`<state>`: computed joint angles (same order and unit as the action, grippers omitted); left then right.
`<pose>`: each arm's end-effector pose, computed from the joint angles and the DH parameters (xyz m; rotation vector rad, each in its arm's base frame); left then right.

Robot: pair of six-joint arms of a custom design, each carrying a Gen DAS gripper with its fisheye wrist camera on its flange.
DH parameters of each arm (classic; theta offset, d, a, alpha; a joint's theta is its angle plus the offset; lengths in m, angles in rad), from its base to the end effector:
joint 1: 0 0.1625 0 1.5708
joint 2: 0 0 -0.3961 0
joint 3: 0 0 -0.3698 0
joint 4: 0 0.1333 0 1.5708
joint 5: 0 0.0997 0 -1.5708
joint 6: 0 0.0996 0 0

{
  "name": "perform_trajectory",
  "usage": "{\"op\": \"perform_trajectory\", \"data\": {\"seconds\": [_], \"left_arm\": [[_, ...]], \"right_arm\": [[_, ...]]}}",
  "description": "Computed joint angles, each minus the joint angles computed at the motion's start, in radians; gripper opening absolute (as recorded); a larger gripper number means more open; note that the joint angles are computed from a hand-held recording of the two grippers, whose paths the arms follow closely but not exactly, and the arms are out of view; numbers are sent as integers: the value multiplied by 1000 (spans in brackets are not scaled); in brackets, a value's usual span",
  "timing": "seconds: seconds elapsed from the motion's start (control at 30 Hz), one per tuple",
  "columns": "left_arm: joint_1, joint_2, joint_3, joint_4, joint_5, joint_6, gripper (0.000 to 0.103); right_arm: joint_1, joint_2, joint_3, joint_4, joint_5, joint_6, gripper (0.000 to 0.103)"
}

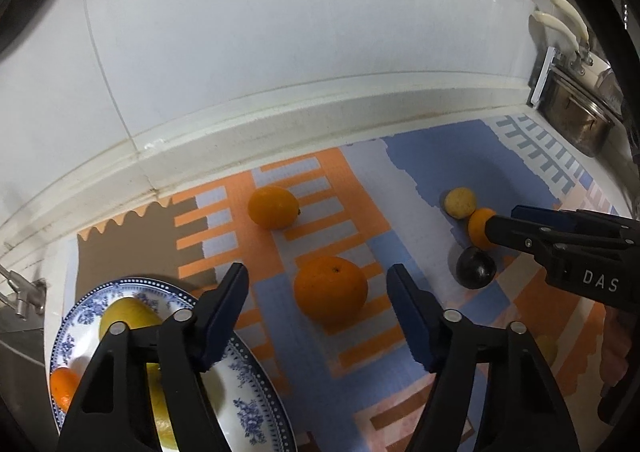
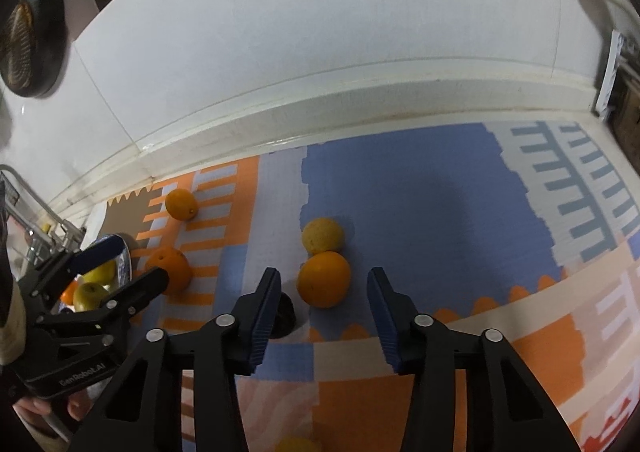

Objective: Organize fruits
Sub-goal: 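Grasp the large orange with the left tool while the right tool grasps another orange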

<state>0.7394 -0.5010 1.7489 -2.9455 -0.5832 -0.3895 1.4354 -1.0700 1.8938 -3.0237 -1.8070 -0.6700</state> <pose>-0.2758 -0.5444 -0.0397 0.4218 2.2320 -0.8186 0.0308 -0.5886 0.2190 0.5915 -2.5409 0.6591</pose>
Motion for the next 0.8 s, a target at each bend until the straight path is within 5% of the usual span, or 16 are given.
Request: {"op": "perform_trajectory", "data": {"seconds": [0.5,0.8], "left_arm": [[35,5,-43,62,-73,-9,43],[28,-4,-38,57,-76,-9,41]], "right_arm": [[-8,36,-65,104,-6,54,34],[-3,38,-58,76,-8,32,33]]}}
